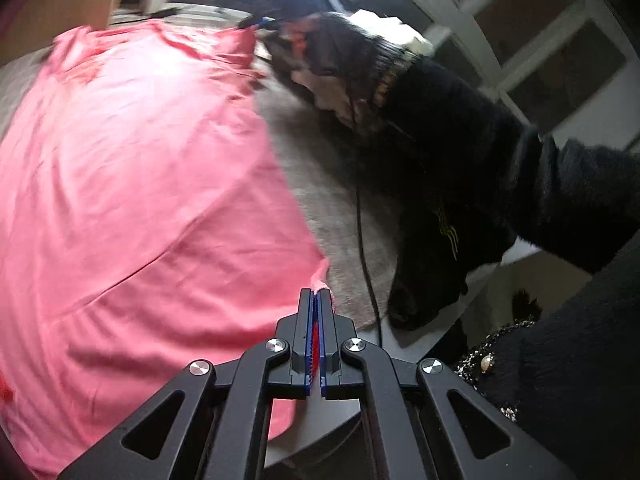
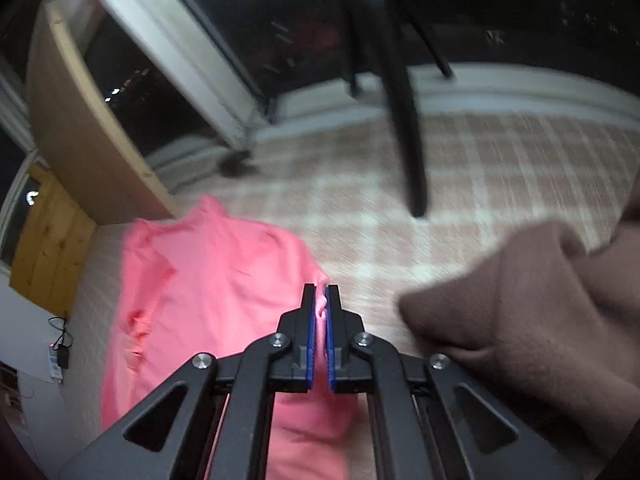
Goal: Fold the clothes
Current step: 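Pinch the shirt edge with the left gripper while the right gripper pinches the collar, then open both grippers and release the pink shirt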
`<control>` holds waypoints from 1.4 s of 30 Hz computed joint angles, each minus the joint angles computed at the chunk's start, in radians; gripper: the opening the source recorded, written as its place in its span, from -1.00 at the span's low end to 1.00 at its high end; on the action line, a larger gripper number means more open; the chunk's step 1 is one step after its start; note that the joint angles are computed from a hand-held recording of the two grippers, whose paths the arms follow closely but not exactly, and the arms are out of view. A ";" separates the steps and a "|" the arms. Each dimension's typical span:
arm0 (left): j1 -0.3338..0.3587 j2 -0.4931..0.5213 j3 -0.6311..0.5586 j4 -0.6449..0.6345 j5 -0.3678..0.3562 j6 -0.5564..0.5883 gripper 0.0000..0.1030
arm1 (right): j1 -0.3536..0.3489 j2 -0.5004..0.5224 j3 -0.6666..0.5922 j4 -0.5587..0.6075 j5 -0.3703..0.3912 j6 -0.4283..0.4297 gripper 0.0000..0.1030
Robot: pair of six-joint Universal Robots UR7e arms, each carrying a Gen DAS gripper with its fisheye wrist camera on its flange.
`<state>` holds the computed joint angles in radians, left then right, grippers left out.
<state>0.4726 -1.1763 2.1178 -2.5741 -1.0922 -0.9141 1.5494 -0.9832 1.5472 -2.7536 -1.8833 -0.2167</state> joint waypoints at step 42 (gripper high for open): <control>0.059 -0.030 0.029 0.216 0.018 -0.008 -0.93 | 0.130 0.015 -0.022 0.254 -0.152 -0.035 -0.31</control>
